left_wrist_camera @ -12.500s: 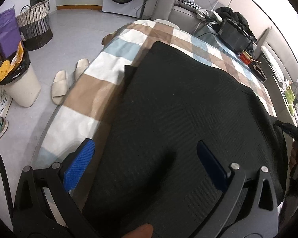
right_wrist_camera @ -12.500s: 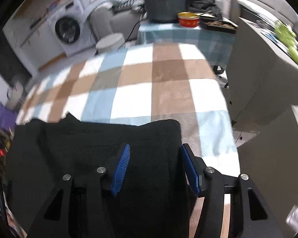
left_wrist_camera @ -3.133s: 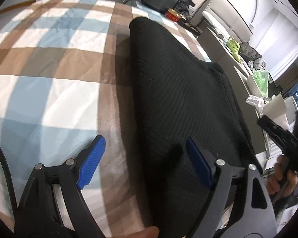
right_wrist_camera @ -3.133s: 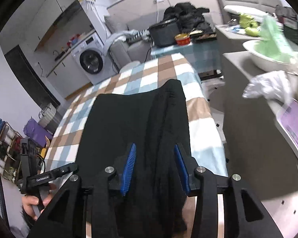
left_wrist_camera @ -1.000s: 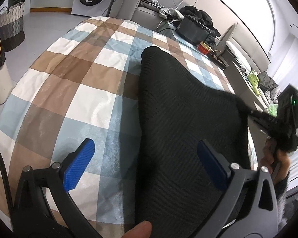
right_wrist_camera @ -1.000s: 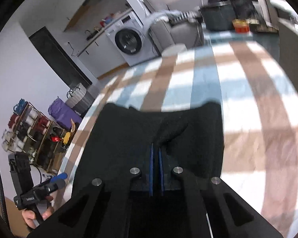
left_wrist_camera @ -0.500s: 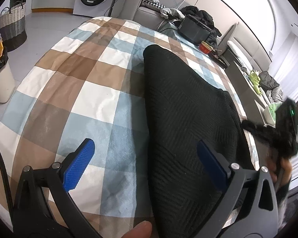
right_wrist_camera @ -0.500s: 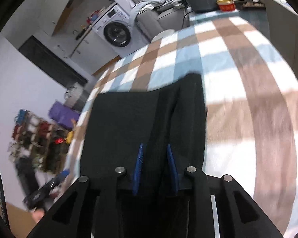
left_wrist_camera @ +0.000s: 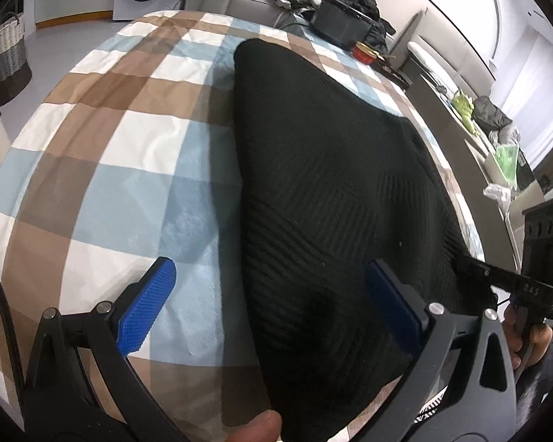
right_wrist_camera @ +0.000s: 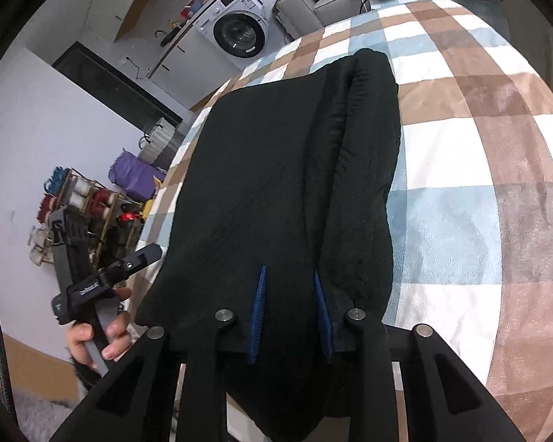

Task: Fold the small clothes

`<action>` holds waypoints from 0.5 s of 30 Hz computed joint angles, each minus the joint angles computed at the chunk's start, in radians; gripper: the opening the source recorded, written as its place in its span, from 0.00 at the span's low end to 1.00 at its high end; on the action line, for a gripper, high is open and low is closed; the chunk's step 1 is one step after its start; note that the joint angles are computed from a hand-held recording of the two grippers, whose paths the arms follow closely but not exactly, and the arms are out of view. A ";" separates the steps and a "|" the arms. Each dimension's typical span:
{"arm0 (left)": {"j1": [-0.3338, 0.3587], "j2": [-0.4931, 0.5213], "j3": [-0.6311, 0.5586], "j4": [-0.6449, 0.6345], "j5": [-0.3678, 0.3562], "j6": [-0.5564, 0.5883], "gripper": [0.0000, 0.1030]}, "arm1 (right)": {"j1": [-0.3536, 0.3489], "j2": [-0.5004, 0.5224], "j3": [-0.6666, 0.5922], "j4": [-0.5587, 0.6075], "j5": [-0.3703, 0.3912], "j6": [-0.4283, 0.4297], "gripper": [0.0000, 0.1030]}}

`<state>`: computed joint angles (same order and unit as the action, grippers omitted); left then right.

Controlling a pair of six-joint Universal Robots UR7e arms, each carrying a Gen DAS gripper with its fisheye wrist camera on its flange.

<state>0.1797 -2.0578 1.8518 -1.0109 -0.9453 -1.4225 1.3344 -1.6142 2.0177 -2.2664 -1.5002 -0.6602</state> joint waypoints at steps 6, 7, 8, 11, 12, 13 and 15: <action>-0.007 0.012 -0.004 0.062 -0.019 -0.010 0.99 | -0.017 -0.069 0.011 0.089 -0.012 -0.089 0.10; -0.004 0.014 -0.006 0.075 -0.021 -0.015 0.99 | -0.016 -0.071 0.025 0.061 -0.045 -0.084 0.10; 0.002 0.013 -0.006 0.082 -0.023 -0.020 0.99 | -0.017 -0.069 0.034 0.041 -0.066 -0.075 0.10; 0.005 0.005 -0.005 0.084 -0.025 -0.022 0.99 | -0.032 -0.084 0.043 0.050 -0.032 -0.069 0.15; 0.002 0.004 -0.007 0.084 -0.029 -0.022 0.99 | -0.031 -0.091 0.044 0.057 -0.032 -0.069 0.17; 0.001 0.004 -0.009 0.084 -0.031 -0.020 0.99 | -0.036 -0.100 0.046 0.063 -0.022 -0.071 0.18; -0.008 0.001 -0.014 0.084 -0.032 -0.018 0.99 | -0.044 -0.115 0.050 0.079 -0.005 -0.077 0.22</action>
